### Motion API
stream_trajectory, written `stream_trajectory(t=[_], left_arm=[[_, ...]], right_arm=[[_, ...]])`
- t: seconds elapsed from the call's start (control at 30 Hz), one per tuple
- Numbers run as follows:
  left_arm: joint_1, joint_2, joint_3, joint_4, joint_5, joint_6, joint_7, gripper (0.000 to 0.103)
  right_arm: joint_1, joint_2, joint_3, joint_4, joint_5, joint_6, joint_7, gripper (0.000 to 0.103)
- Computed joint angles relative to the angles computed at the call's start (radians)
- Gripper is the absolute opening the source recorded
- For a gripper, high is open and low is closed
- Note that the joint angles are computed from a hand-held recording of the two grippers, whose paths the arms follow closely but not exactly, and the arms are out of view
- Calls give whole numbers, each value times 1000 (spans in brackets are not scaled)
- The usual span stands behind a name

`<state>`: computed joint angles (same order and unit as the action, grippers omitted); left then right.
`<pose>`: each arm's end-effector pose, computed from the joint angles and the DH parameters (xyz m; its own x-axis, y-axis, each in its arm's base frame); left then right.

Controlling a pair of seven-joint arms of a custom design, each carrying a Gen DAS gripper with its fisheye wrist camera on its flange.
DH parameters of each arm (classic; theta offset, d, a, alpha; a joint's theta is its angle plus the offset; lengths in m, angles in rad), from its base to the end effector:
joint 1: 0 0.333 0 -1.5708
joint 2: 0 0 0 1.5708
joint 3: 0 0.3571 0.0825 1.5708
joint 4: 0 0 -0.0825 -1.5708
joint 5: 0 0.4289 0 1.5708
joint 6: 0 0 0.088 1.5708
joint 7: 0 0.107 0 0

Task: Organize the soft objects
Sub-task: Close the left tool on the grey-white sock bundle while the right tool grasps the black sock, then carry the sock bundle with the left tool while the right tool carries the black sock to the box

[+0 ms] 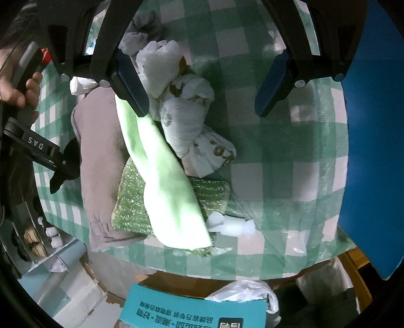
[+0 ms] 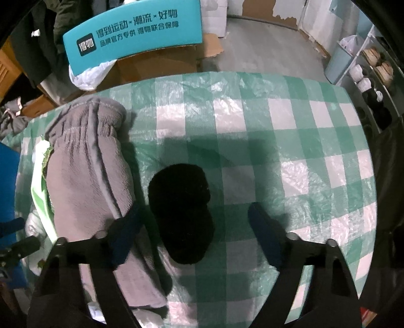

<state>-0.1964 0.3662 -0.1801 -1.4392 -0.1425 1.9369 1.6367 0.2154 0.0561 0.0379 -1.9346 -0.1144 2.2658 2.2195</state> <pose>0.6938 -0.2620 0.5278 -0.3807 -0.9044 0.1925 -0.9228 0.3581 -0.1424 0.6219 0.1575 0.5065 -0.3166 -0.9451 -0.0805 -0.9043 0.3264 -0.2753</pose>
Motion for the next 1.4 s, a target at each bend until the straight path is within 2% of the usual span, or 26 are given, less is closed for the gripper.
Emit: stream_trajectory(t=[0.03, 0.1, 0.13, 0.2, 0.23, 0.33, 0.47, 0.77, 1.4], left_arm=[[-1, 0, -1, -2, 1, 3, 4, 87], [0, -3, -4, -11, -6, 13, 12, 81], [1, -3, -6, -12, -12, 11, 15, 73], [2, -4, -8, -15, -22, 7, 24, 64], [4, -6, -9, -18, -27, 8, 30, 59], [14, -13, -16, -32, -64, 14, 55, 41], [11, -37, -15, -64, -63, 62, 80, 34], [21, -69, -18, -78, -101, 82, 127, 32], [57, -190, -4, -176, -143, 176, 184, 31]], right_arm=[[0, 0, 0, -5, 2, 5, -4, 77], [0, -1, 1, -12, 4, 10, -12, 66], [0, -1, 1, -15, 7, 10, -17, 61], [0, -1, 3, -20, 12, 15, -25, 44], [0, -2, 3, -21, 18, 20, -32, 40], [3, -3, 5, -19, 17, 20, -42, 40], [10, -6, 7, -10, -5, 4, -34, 40], [24, -35, 15, -4, -37, -7, -1, 40], [76, -117, 45, -11, -12, 13, -5, 40]])
